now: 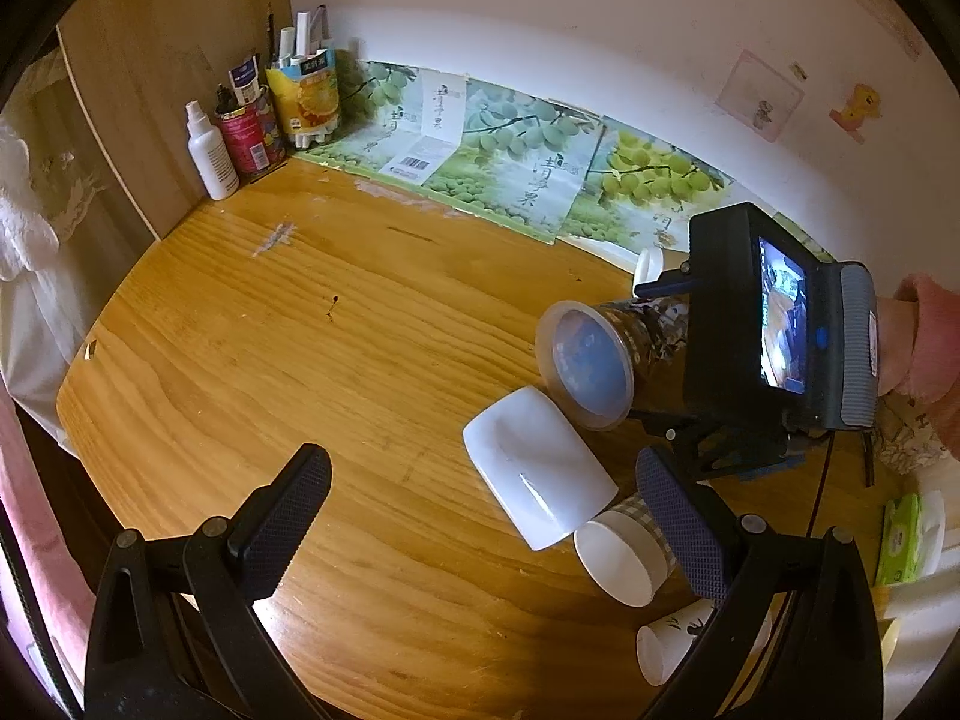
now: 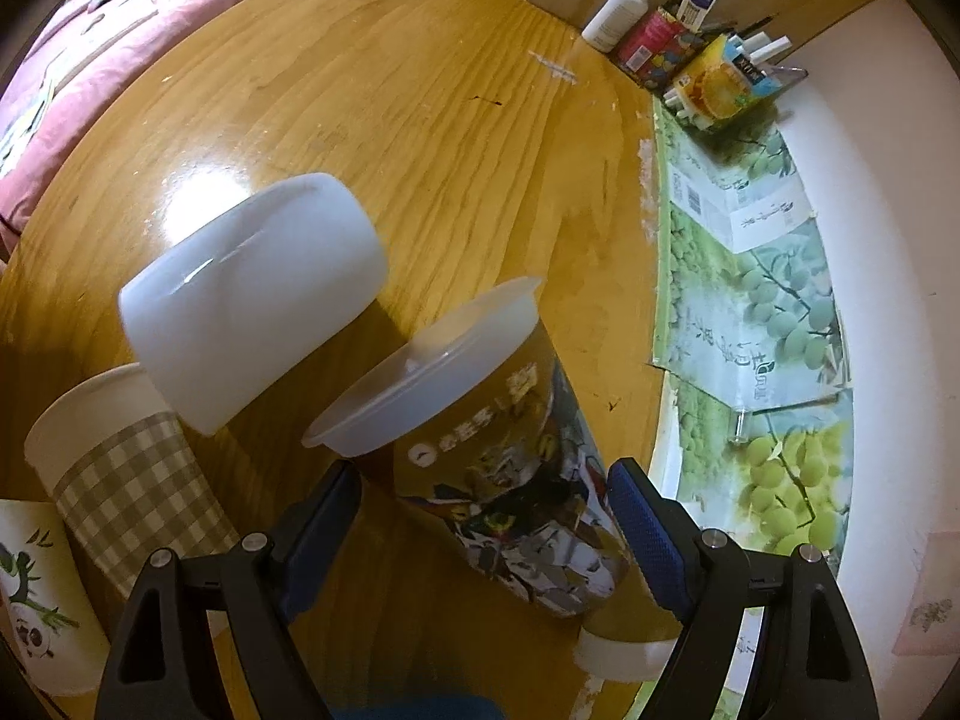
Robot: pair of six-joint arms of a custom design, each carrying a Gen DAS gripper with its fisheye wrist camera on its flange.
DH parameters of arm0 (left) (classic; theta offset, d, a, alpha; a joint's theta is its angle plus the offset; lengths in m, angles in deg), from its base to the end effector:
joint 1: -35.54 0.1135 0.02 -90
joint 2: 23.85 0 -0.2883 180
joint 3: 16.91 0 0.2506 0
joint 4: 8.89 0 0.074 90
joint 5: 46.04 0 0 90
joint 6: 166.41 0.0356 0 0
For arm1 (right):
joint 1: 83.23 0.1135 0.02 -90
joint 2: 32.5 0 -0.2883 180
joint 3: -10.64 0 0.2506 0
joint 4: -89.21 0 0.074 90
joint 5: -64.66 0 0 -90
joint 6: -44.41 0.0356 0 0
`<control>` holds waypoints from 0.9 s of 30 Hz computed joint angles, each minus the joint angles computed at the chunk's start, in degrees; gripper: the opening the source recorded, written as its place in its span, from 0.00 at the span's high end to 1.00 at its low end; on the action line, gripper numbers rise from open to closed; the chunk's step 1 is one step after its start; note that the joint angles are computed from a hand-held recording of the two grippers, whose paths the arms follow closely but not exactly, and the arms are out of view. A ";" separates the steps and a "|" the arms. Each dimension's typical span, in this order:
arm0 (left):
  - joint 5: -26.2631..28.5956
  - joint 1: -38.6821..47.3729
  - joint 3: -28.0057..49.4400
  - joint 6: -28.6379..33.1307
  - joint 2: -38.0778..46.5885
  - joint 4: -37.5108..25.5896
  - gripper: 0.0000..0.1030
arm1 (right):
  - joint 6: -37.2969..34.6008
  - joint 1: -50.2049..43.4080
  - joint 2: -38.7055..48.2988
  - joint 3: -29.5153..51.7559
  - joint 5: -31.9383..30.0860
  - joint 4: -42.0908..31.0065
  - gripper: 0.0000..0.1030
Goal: Flip cup upright
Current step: 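Close the right gripper around the red printed cup's body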
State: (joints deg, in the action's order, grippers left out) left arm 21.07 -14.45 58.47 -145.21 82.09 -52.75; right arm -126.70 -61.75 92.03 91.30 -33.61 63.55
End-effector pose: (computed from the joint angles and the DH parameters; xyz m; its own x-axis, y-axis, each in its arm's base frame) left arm 0.2315 -0.2543 0.1604 -0.8192 -0.3600 -0.4464 -0.3465 0.9310 -0.1149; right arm 0.3725 0.1521 0.0750 0.2695 -0.9446 -0.1872 -0.9245 -0.1995 -0.3247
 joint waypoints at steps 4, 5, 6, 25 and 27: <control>-0.20 0.20 -0.65 -1.12 -0.55 -0.13 0.02 | 1.01 0.51 1.52 2.13 0.27 -1.46 0.18; -0.29 0.33 -0.69 -1.50 -0.64 -0.32 0.02 | 0.83 0.54 1.88 2.54 0.13 -1.44 0.18; -0.37 0.31 -0.77 -1.80 -0.69 -0.38 0.02 | 1.28 0.70 2.31 3.27 0.19 -1.99 0.18; -1.24 -0.43 0.71 -5.06 -0.65 -4.49 0.02 | 14.68 2.03 5.95 9.01 4.37 -2.93 0.26; -1.72 -0.46 1.00 -4.94 -0.95 -4.99 0.02 | 16.29 1.98 5.72 8.94 5.20 -2.59 0.27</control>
State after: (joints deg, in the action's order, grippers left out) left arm 19.36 -14.91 59.47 -150.15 81.14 -57.74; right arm -110.41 -59.77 97.75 100.24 -28.41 60.96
